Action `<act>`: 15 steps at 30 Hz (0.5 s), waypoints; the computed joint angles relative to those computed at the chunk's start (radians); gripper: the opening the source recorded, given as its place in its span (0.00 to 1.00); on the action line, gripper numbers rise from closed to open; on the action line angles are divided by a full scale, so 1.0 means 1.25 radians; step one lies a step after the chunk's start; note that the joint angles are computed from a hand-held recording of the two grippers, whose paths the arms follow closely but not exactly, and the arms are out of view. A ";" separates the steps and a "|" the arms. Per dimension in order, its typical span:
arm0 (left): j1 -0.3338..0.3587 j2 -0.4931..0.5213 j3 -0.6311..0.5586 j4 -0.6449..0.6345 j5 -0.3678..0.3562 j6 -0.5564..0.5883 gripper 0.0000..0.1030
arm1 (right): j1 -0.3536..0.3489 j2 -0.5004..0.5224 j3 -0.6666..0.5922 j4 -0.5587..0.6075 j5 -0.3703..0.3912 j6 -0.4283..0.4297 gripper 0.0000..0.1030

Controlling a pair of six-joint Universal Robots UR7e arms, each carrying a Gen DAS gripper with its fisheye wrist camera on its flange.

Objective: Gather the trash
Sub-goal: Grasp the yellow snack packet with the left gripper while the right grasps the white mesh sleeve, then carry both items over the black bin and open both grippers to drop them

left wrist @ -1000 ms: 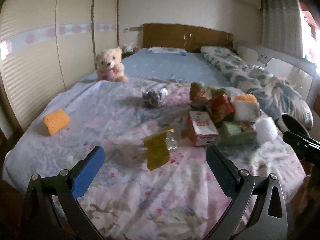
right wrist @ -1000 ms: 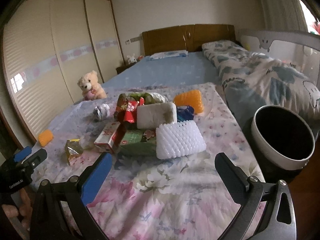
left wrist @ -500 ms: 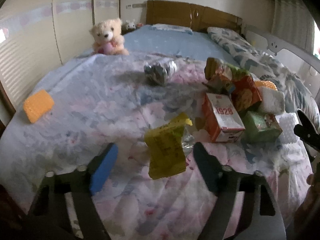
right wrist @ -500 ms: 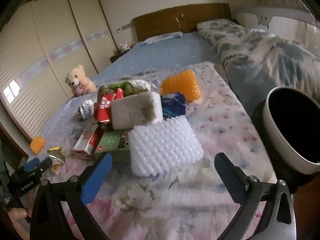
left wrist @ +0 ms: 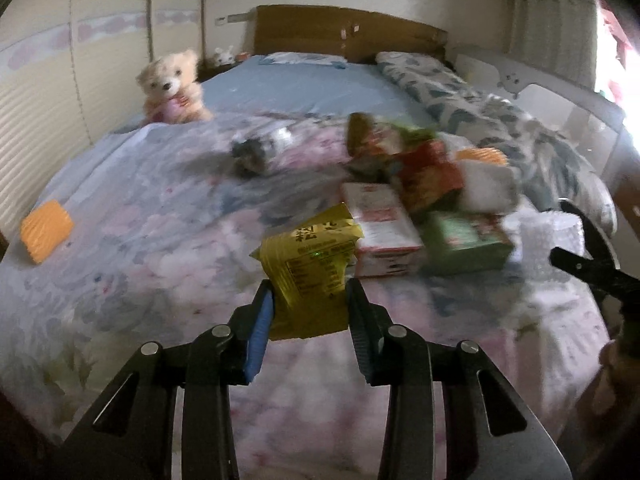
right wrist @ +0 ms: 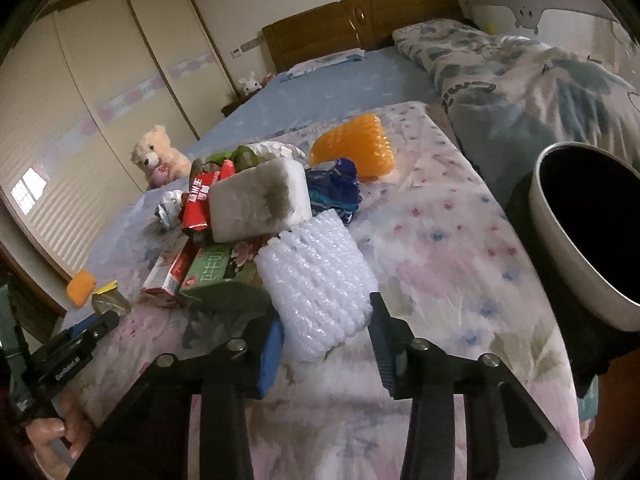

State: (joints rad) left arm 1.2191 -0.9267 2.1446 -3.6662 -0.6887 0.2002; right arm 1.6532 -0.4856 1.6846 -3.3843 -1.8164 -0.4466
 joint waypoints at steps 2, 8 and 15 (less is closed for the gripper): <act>-0.016 0.003 0.003 -0.001 -0.009 0.005 0.34 | -0.003 -0.013 0.017 -0.011 0.005 0.006 0.38; -0.056 0.022 -0.004 0.033 -0.047 0.006 0.34 | -0.018 -0.062 0.069 -0.050 0.024 0.021 0.38; -0.089 0.059 -0.036 0.086 -0.099 0.011 0.34 | -0.036 -0.108 0.109 -0.082 0.026 0.035 0.38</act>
State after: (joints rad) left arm 1.1081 -0.8533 2.0998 -3.5592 -0.8120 0.2145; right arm 1.6086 -0.6204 1.8203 -3.4871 -1.7845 -0.4032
